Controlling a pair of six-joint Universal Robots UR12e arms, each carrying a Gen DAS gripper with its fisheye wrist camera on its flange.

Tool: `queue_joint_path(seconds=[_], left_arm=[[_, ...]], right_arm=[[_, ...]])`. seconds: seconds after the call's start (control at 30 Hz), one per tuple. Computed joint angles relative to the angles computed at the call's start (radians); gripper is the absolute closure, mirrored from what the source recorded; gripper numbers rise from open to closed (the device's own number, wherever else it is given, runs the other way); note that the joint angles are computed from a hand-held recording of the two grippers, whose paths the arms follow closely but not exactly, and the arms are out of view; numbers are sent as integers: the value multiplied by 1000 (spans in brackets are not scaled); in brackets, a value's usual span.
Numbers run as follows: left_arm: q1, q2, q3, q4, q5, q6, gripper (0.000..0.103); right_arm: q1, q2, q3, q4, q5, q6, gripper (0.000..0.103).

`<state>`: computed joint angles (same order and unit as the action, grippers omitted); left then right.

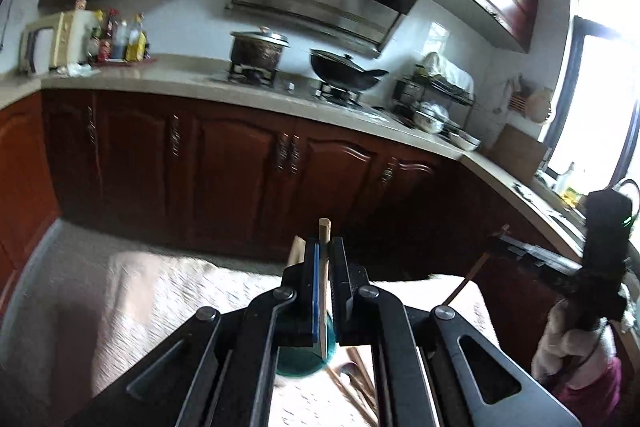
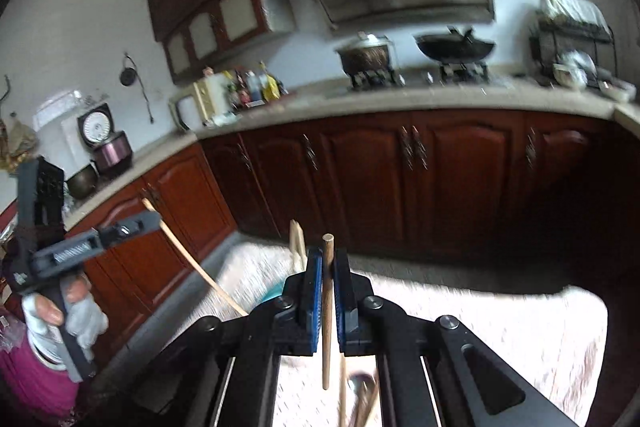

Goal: Organize utensils
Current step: 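Carry both held chopsticks over the cup and lower them inside, then open the left tool to drop its chopstick while the right tool releases its own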

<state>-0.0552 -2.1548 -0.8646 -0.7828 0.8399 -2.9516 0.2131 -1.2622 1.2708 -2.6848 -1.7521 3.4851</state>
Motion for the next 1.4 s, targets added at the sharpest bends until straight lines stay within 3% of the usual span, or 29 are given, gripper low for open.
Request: queue_joint_path(seconds=[0.17, 0.4, 0.8, 0.93, 1.03, 1.07, 1.13, 1.17, 1.2, 1.4], left_arm=[[-17, -42, 56, 23, 119, 6, 98], [-38, -95, 108, -51, 207, 26, 98], [-62, -137, 129, -144, 279, 64, 98], [-66, -145, 145, -175, 285, 74, 98], [-67, -140, 136, -163, 283, 75, 98], [-66, -139, 134, -164, 282, 73, 95], [-66, -137, 131, -165, 282, 68, 79], [-65, -134, 127, -163, 275, 64, 63], [-64, -130, 118, -156, 268, 61, 54], [-58, -85, 47, -119, 253, 59, 52]], right_arm=[[6, 79, -126, 30, 1, -32, 96], [-3, 172, -231, 118, 35, -17, 96], [-47, 231, -215, 206, 163, 62, 96], [-60, 233, -192, 170, 201, 106, 91], [-61, 227, -173, 155, 202, 114, 82], [-62, 223, -165, 153, 205, 119, 81], [-64, 219, -157, 156, 209, 130, 78], [-64, 216, -153, 157, 208, 134, 75], [-64, 212, -144, 154, 209, 137, 75], [-60, 172, -80, 121, 207, 152, 74]])
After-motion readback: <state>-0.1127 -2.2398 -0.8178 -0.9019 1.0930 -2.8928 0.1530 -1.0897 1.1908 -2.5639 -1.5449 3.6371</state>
